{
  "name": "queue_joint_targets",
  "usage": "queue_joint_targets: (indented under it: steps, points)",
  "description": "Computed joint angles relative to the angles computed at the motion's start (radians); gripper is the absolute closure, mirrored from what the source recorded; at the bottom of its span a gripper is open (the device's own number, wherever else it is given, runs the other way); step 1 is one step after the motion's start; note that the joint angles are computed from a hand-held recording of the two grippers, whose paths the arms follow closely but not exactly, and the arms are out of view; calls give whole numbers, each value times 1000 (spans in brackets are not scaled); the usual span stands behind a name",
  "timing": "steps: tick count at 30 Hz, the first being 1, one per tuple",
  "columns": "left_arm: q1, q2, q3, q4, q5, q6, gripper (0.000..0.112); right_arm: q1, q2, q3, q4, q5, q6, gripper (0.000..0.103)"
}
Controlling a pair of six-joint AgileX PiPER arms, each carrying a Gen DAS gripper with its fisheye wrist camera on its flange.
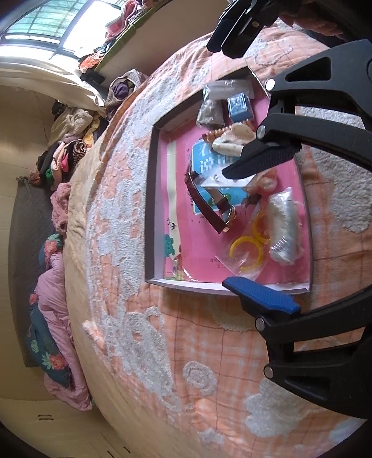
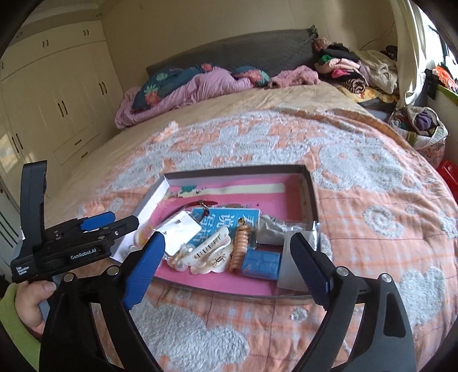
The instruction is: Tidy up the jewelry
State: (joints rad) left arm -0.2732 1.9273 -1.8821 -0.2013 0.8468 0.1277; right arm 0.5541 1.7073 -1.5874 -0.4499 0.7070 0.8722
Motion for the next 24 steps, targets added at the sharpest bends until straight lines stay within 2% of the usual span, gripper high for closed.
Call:
queue_joint_targets:
  steps: [5, 7, 16, 24]
  points:
    - [-2, -67, 43, 1, -4, -1, 41, 35, -73, 43, -67, 17, 57, 11]
    - [-8, -93, 58, 6, -5, -7, 37, 52, -98, 56, -100, 28, 84, 7]
    - [-19, -211, 121, 6, -2, -2, 20, 142, -199, 99, -231, 91, 196, 5]
    - [-22, -335, 223, 7, -14, -3, 19, 227, -257, 129, -309, 147, 265, 5]
